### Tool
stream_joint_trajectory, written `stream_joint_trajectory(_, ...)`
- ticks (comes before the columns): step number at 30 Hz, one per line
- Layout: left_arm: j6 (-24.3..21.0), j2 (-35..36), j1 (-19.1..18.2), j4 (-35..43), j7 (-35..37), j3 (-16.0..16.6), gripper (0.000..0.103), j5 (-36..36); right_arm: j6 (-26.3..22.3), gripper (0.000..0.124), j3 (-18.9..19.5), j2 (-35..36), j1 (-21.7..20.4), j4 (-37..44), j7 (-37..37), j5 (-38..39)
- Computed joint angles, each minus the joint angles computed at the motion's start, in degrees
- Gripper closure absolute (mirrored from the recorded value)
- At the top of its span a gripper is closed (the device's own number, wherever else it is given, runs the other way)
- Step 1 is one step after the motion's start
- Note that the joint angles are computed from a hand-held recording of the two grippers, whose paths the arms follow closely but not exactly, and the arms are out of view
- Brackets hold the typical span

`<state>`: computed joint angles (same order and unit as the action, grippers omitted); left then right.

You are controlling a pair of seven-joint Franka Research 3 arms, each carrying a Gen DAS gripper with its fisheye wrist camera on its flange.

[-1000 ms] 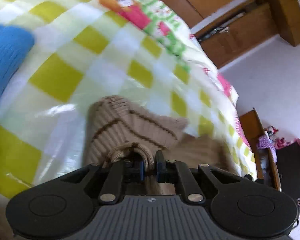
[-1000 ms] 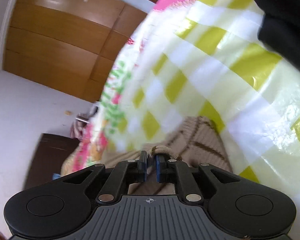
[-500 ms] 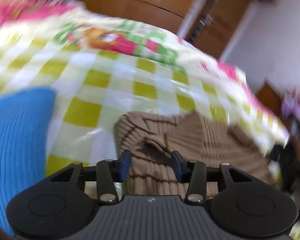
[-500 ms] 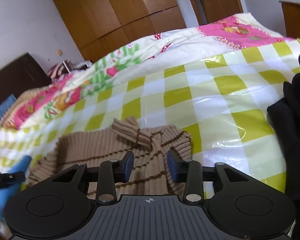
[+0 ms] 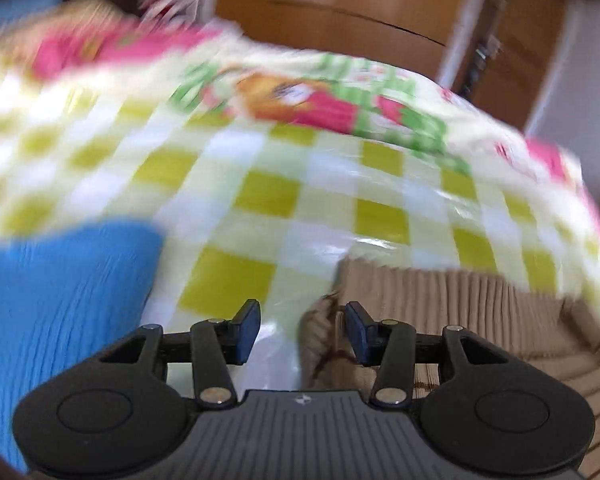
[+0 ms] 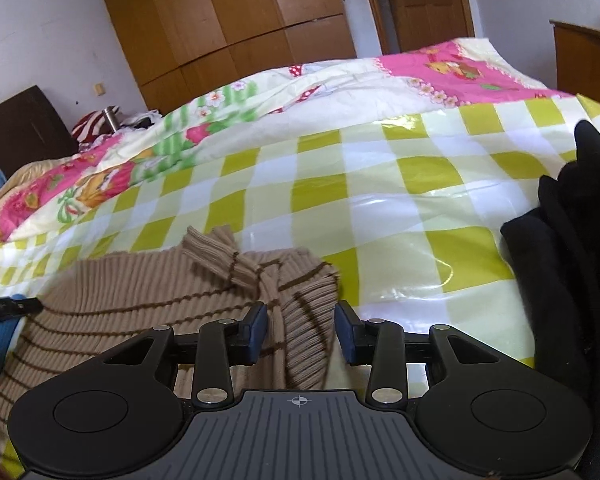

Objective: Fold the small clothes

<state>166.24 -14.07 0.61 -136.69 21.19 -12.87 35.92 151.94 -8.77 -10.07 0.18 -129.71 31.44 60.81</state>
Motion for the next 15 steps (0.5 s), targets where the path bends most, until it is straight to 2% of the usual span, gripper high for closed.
stream_joint_trajectory(2,2.46,-2.31,-3.12,-3.42,5.08,3.22,0.044,-5.19,-2.0,0.086,-0.23,0.72,-0.3,0.88,0.57,-1.01)
stream_joint_trajectory(4,4.43,-4.41,-9.5,-6.72,14.25,8.18,0.043,-13.88,-2.14,0.086,-0.03,0.64,-0.16,0.82,-0.93,-0.56)
stream_joint_trajectory(6,5.39,-6.05,-13.05,-8.94,19.45,10.38,0.041,-18.88,-1.42,0.086,0.2,0.06,0.22,0.3,-2.9,0.87)
stream_joint_trajectory(8,5.89,-6.62,-13.57,-9.92,22.05,9.88,0.037,-20.53,-0.21,0.086,0.17,-1.09,0.96,-0.63,-6.24,3.82)
stream_joint_trajectory(9,4.96,-6.73,-13.62,-9.83,22.95,9.16,0.034,-21.19,-0.31,0.083,0.1,-1.35,1.21,-0.76,-7.3,4.44)
stream_joint_trajectory(12,2.73,-5.59,-11.42,-8.54,22.18,5.34,0.034,-22.21,-0.99,0.08,0.56,-0.84,1.46,-0.5,-6.92,2.81)
stream_joint_trajectory(15,1.51,-7.22,-9.1,-8.98,20.72,2.55,0.039,-21.06,0.43,0.083,1.64,-0.13,1.52,-0.53,-5.22,-1.1)
